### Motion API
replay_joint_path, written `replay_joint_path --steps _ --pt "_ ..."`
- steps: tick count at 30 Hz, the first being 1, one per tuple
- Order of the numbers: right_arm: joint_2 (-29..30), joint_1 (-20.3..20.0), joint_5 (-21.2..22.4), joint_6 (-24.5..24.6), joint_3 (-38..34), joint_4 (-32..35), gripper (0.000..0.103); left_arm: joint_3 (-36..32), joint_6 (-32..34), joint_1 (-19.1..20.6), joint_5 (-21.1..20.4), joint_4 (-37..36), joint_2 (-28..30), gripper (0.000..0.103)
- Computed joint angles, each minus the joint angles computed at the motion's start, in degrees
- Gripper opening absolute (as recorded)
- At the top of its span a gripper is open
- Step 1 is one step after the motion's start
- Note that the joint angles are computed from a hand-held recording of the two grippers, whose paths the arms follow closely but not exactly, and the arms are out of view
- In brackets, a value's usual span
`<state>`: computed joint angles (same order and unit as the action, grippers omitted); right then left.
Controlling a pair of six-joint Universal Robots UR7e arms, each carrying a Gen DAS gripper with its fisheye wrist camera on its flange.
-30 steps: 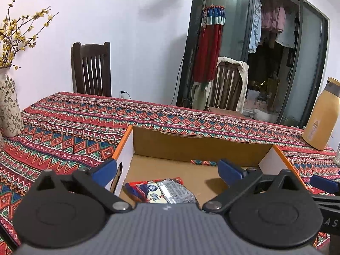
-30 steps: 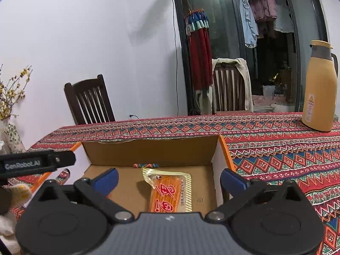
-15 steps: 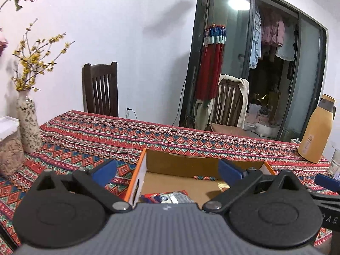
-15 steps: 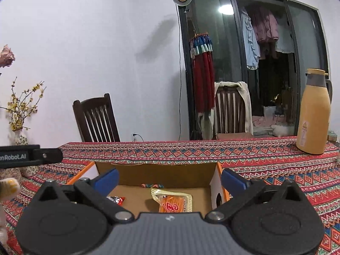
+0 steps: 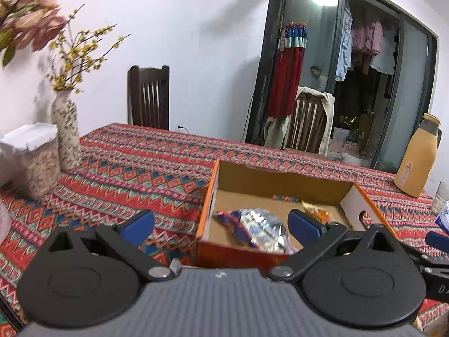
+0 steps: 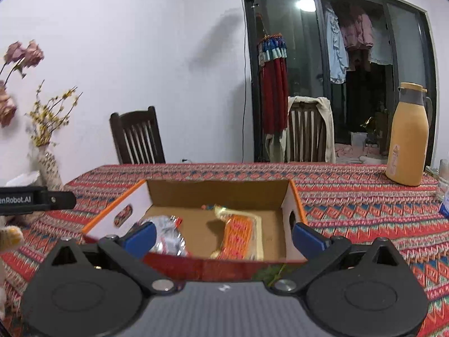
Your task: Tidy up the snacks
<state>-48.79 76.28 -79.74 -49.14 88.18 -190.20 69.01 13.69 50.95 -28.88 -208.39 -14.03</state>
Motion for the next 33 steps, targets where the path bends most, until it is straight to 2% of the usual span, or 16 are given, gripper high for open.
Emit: replay_joint_path --steps 9,23,29,33 --pt "-2.9 -1.6 -0.5 -0.8 8.4 -3.1 0.103 11.1 -4.4 -1.4 1.5 -3.4 -3.8 0.103" --pt "-8.5 -6.0 3.3 -4.0 22.9 -10.6 0.103 26.1 -9.6 -4.8 4.5 -10.2 -6.4 0.103" --pt "-10.3 -8.8 6.1 -5.8 26.9 -11.4 0.103 27.5 -10.4 -4.0 3.7 -11.1 -5.8 0.103" --pt "-10.7 -10.0 7.3 -4.4 27.7 -12.7 0.103 28.1 -11.2 -3.8 2.2 -9.8 -5.6 0.103"
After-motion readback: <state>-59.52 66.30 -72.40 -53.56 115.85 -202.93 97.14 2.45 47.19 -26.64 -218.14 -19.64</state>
